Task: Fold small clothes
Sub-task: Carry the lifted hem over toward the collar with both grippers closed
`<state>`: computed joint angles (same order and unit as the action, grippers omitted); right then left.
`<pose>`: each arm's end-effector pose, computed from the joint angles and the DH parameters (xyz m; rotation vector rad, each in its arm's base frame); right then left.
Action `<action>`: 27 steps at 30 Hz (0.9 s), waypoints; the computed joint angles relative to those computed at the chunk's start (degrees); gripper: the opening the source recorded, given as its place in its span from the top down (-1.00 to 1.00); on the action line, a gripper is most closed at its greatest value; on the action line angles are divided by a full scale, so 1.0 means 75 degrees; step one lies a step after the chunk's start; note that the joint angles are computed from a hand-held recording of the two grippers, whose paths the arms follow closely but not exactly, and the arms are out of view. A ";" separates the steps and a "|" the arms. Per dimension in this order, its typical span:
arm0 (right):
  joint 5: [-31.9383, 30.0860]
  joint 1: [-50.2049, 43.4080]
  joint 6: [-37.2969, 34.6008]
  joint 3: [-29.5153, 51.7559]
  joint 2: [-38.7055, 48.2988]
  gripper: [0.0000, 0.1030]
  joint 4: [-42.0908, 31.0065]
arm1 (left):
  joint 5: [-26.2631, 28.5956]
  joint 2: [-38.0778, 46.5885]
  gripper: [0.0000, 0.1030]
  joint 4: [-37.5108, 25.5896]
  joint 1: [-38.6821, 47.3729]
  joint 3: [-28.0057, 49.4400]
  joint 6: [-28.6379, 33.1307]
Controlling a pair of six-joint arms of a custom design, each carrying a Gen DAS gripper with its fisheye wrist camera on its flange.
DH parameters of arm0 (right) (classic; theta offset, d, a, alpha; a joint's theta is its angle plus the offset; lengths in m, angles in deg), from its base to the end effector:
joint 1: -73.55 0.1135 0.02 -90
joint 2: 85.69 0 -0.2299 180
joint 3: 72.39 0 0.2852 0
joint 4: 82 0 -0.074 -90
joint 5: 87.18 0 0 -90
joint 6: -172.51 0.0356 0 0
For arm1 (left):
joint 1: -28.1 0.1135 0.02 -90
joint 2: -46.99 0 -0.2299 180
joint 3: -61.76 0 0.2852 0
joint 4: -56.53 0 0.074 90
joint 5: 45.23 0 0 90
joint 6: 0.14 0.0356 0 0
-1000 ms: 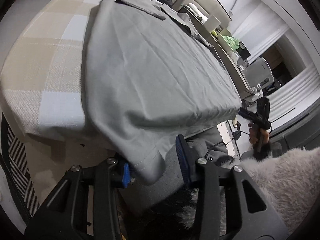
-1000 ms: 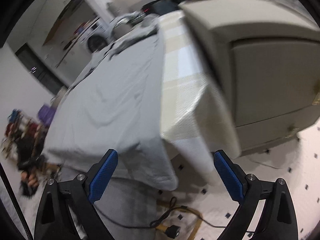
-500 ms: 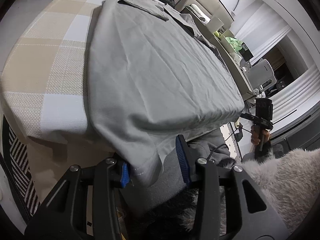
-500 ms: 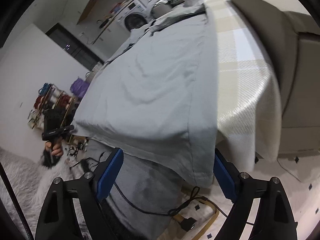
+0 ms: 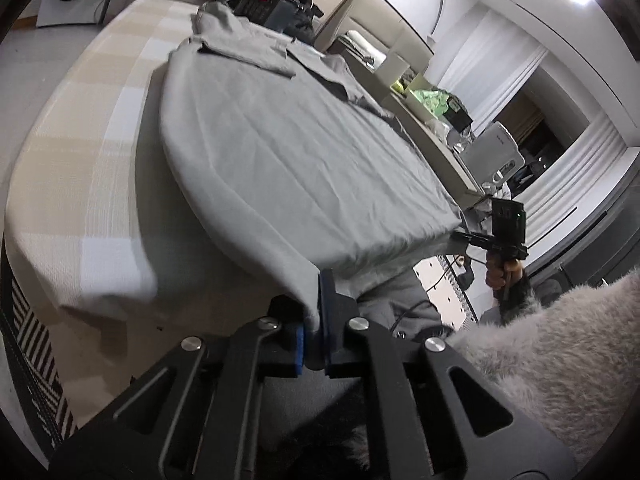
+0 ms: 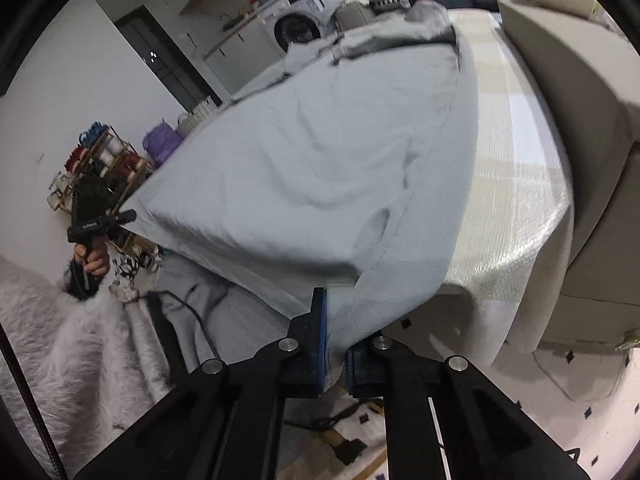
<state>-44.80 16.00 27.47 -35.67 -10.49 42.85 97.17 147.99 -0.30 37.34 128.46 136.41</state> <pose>0.1179 -0.1364 0.0605 0.0863 2.4026 0.6520 0.2983 0.0199 0.0828 0.7913 2.3818 -1.1030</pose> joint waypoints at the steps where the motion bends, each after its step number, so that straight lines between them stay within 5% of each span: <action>1: -0.0185 -0.0132 -0.0169 0.0018 0.0047 0.86 -0.0122 | 0.0042 -0.0025 0.96 0.0075 0.0018 -0.0019 -0.0066; 14: -0.2642 -0.0952 -0.0532 0.0471 0.0598 0.87 -0.0663 | 0.0938 -0.0313 0.96 0.0571 0.0172 0.0298 -0.1000; 22: -0.3378 -0.0331 0.3158 -0.0237 -0.1144 0.87 0.1892 | 0.1303 -0.0526 0.96 0.1950 -0.0141 0.0582 -0.2593; 27: -0.3487 -0.0342 0.4005 -0.0198 -0.1586 0.87 0.2244 | 0.1459 -0.0595 0.96 0.2629 -0.0128 0.0777 -0.3430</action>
